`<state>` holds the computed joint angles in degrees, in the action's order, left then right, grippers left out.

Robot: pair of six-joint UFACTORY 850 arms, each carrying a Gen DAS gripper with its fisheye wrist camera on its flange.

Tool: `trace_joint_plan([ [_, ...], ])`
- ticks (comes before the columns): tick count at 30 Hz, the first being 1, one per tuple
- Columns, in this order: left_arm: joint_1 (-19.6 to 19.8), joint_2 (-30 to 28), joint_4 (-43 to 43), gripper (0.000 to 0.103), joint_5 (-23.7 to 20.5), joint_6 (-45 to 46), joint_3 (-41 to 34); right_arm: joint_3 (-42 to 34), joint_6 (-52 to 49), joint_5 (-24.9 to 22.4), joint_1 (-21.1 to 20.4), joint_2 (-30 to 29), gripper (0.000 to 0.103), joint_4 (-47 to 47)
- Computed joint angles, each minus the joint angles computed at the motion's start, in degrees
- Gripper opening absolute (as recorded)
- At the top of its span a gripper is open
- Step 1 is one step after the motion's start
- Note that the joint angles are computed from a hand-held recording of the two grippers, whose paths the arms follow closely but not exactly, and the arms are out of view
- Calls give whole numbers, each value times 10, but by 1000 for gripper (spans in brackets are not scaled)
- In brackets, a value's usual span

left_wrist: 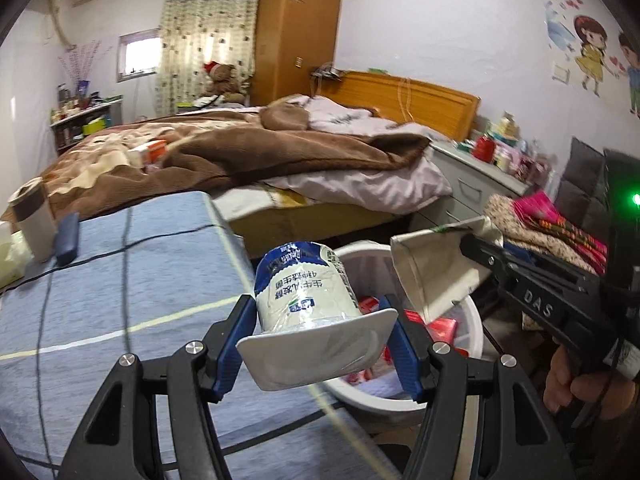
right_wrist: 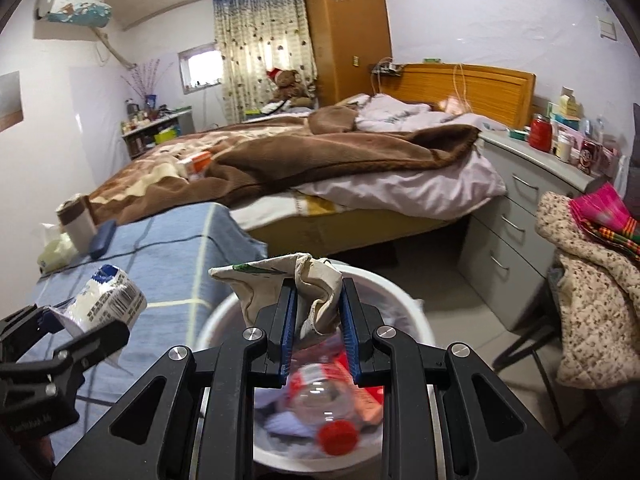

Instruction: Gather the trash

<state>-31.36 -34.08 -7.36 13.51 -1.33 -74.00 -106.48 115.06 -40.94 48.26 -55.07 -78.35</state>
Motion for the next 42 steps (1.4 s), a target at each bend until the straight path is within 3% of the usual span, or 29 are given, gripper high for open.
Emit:
trace_joint_plan([
  [4,-12,-26,20,66,-22,-18,-32,8,-17,-4,-6,3,22,19],
  [7,-21,-41,-39,66,-31,50,-51,18,-16,-4,-9,6,22,20],
  [10,-25,-57,7,66,-48,0,-71,14,-33,-4,-14,2,22,37],
  [13,-30,-69,-67,66,-54,80,-85,0,-65,-13,-17,-7,23,57],
  [17,-32,-80,-11,66,-66,18,-97,-7,-99,-2,-22,-11,23,78],
  [20,-35,-84,-73,69,-68,84,-101,-7,-114,2,-24,-12,23,84],
  [23,-32,-83,-6,73,-66,10,-99,-6,-118,8,-25,-10,23,86],
  [28,-30,-75,-20,75,-61,18,-89,-1,-111,-1,-20,-6,50,70],
  [30,-28,-69,20,75,-56,-25,-82,8,-91,0,-18,0,50,56],
  [42,-26,-18,-37,75,-13,14,-19,40,-21,-18,3,25,54,-8],
])
